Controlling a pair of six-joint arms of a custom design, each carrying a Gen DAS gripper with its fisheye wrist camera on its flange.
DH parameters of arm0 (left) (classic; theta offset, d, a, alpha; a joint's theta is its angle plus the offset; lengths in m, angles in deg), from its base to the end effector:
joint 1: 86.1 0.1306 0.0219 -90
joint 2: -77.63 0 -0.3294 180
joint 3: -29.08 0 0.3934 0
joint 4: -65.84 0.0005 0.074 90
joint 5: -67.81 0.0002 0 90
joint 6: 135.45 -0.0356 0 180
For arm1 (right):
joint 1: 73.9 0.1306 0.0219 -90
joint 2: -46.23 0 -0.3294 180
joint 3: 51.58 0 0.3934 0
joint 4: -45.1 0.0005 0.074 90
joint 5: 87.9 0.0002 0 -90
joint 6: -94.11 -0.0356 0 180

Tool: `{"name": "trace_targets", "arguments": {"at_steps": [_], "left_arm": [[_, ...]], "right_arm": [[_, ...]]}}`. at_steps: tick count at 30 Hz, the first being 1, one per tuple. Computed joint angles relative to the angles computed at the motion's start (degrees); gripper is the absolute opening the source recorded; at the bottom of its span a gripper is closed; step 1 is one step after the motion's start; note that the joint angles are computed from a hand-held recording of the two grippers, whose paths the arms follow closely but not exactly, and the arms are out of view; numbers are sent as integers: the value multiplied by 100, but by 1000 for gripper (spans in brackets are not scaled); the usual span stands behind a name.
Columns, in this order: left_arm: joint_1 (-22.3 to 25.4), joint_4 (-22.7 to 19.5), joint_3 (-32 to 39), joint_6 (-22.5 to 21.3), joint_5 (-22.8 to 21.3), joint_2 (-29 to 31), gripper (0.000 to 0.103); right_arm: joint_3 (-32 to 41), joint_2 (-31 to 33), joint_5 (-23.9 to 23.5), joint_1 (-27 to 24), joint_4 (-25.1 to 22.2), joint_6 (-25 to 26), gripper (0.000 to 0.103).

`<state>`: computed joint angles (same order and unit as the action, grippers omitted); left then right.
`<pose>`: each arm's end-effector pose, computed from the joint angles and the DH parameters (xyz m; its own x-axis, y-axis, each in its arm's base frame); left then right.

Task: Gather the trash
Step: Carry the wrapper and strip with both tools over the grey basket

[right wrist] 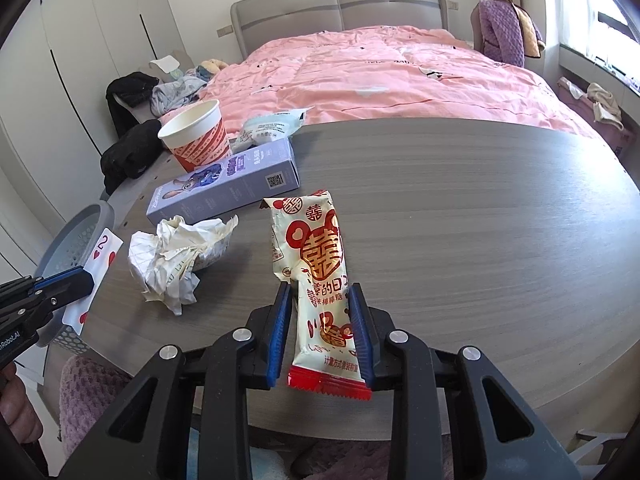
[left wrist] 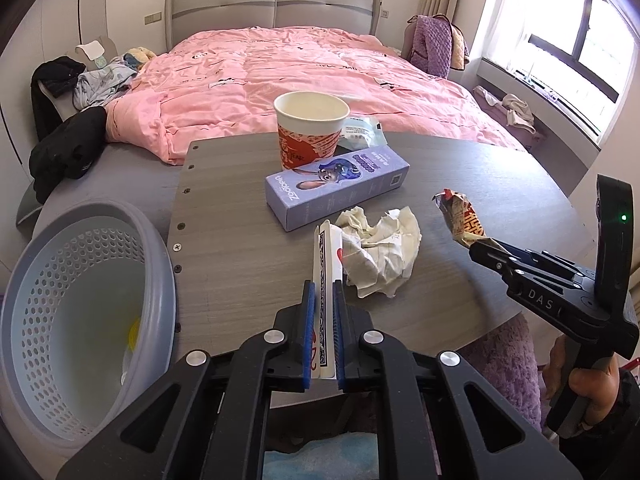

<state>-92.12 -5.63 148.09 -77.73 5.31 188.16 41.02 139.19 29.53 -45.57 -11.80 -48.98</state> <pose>0.5693 -0.0771 0.4029 -0.5880 0.5384 -0.6037 0.7281 0.6773 -0.1053 0.4387 0.2173 0.3682 -0.6061 0.4795 -0.6346 0.4707 0.8594 0.1997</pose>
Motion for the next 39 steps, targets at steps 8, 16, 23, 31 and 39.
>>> {"name": "trace_targets", "arguments": {"at_steps": [8, 16, 23, 31, 39], "left_arm": [[89, 156, 103, 217, -45, 36, 8], [320, 418, 312, 529, -135, 124, 8], [646, 566, 632, 824, -310, 361, 8], [1091, 570, 1128, 1051, -587, 782, 8], [1417, 440, 1873, 1286, -901, 1397, 8]], "right_arm": [[241, -9, 121, 115, 30, 157, 29], [948, 381, 28, 237, 159, 621, 29], [1880, 1067, -308, 288, 316, 1186, 29], [3468, 2341, -923, 390, 201, 1733, 29], [5771, 3941, -1543, 469, -553, 2188, 29]]}}
